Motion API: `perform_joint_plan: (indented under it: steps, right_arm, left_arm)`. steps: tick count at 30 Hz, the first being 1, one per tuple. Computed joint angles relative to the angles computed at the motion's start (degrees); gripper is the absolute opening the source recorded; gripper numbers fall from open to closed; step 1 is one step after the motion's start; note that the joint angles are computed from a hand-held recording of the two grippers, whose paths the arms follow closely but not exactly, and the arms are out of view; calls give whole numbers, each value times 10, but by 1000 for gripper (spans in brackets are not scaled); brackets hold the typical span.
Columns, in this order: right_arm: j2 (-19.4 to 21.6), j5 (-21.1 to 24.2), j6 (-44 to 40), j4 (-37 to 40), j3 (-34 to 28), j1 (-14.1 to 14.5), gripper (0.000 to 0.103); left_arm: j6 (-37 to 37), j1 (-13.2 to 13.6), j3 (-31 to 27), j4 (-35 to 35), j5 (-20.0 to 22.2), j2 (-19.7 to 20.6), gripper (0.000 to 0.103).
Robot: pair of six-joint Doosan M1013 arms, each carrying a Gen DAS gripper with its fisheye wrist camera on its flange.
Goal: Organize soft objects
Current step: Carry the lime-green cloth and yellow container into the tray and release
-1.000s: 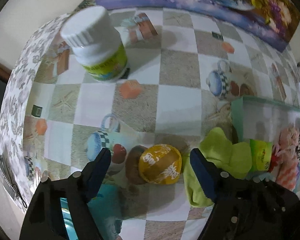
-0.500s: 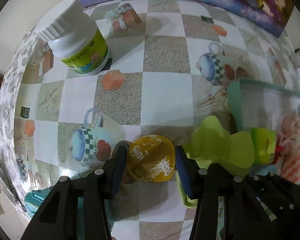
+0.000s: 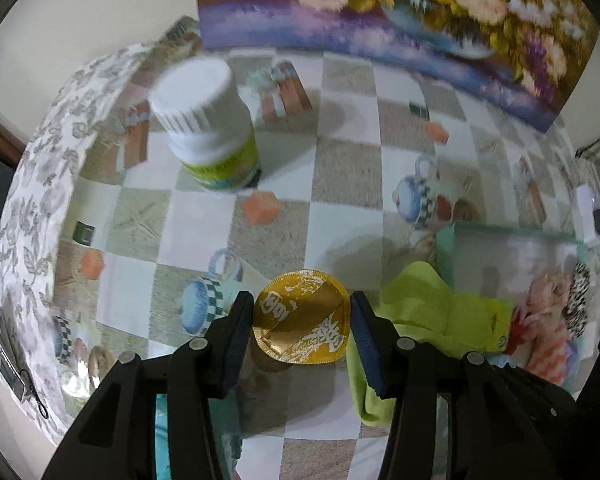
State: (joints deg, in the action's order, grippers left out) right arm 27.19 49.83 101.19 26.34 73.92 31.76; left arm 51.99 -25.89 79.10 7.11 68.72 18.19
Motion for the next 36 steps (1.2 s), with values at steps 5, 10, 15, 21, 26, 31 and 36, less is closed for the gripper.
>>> perform_joint_plan:
  steps: [5,10,15,21,26,31,36]
  right_arm:
    - [-21,-31,8,-8,7,-2,6]
    - [-53,-82,28,-30,24,-3,6]
    - [-91,-121,118,-132,42,-1,6]
    - [-125,-135,245,-245,67,-7,6]
    - [-147,-129,316,-306,91,-12,6]
    - [-157,-86,362,-360,106,-11,6]
    - [-136,-20,330,-332,99,-17,6]
  left_arm:
    - [-29,-7,1,37,-25,-24,51]
    - [-50,-19,5,67,-53,-45,51]
    - [-55,-38,-1,88,-74,-59,51]
    - [-52,-67,-7,98,-83,-60,51]
    - [-26,-84,-11,70,-77,-49,51]
    - [13,-100,-20,32,-56,-27,51]
    - [47,-110,-26,-1,-29,2,51]
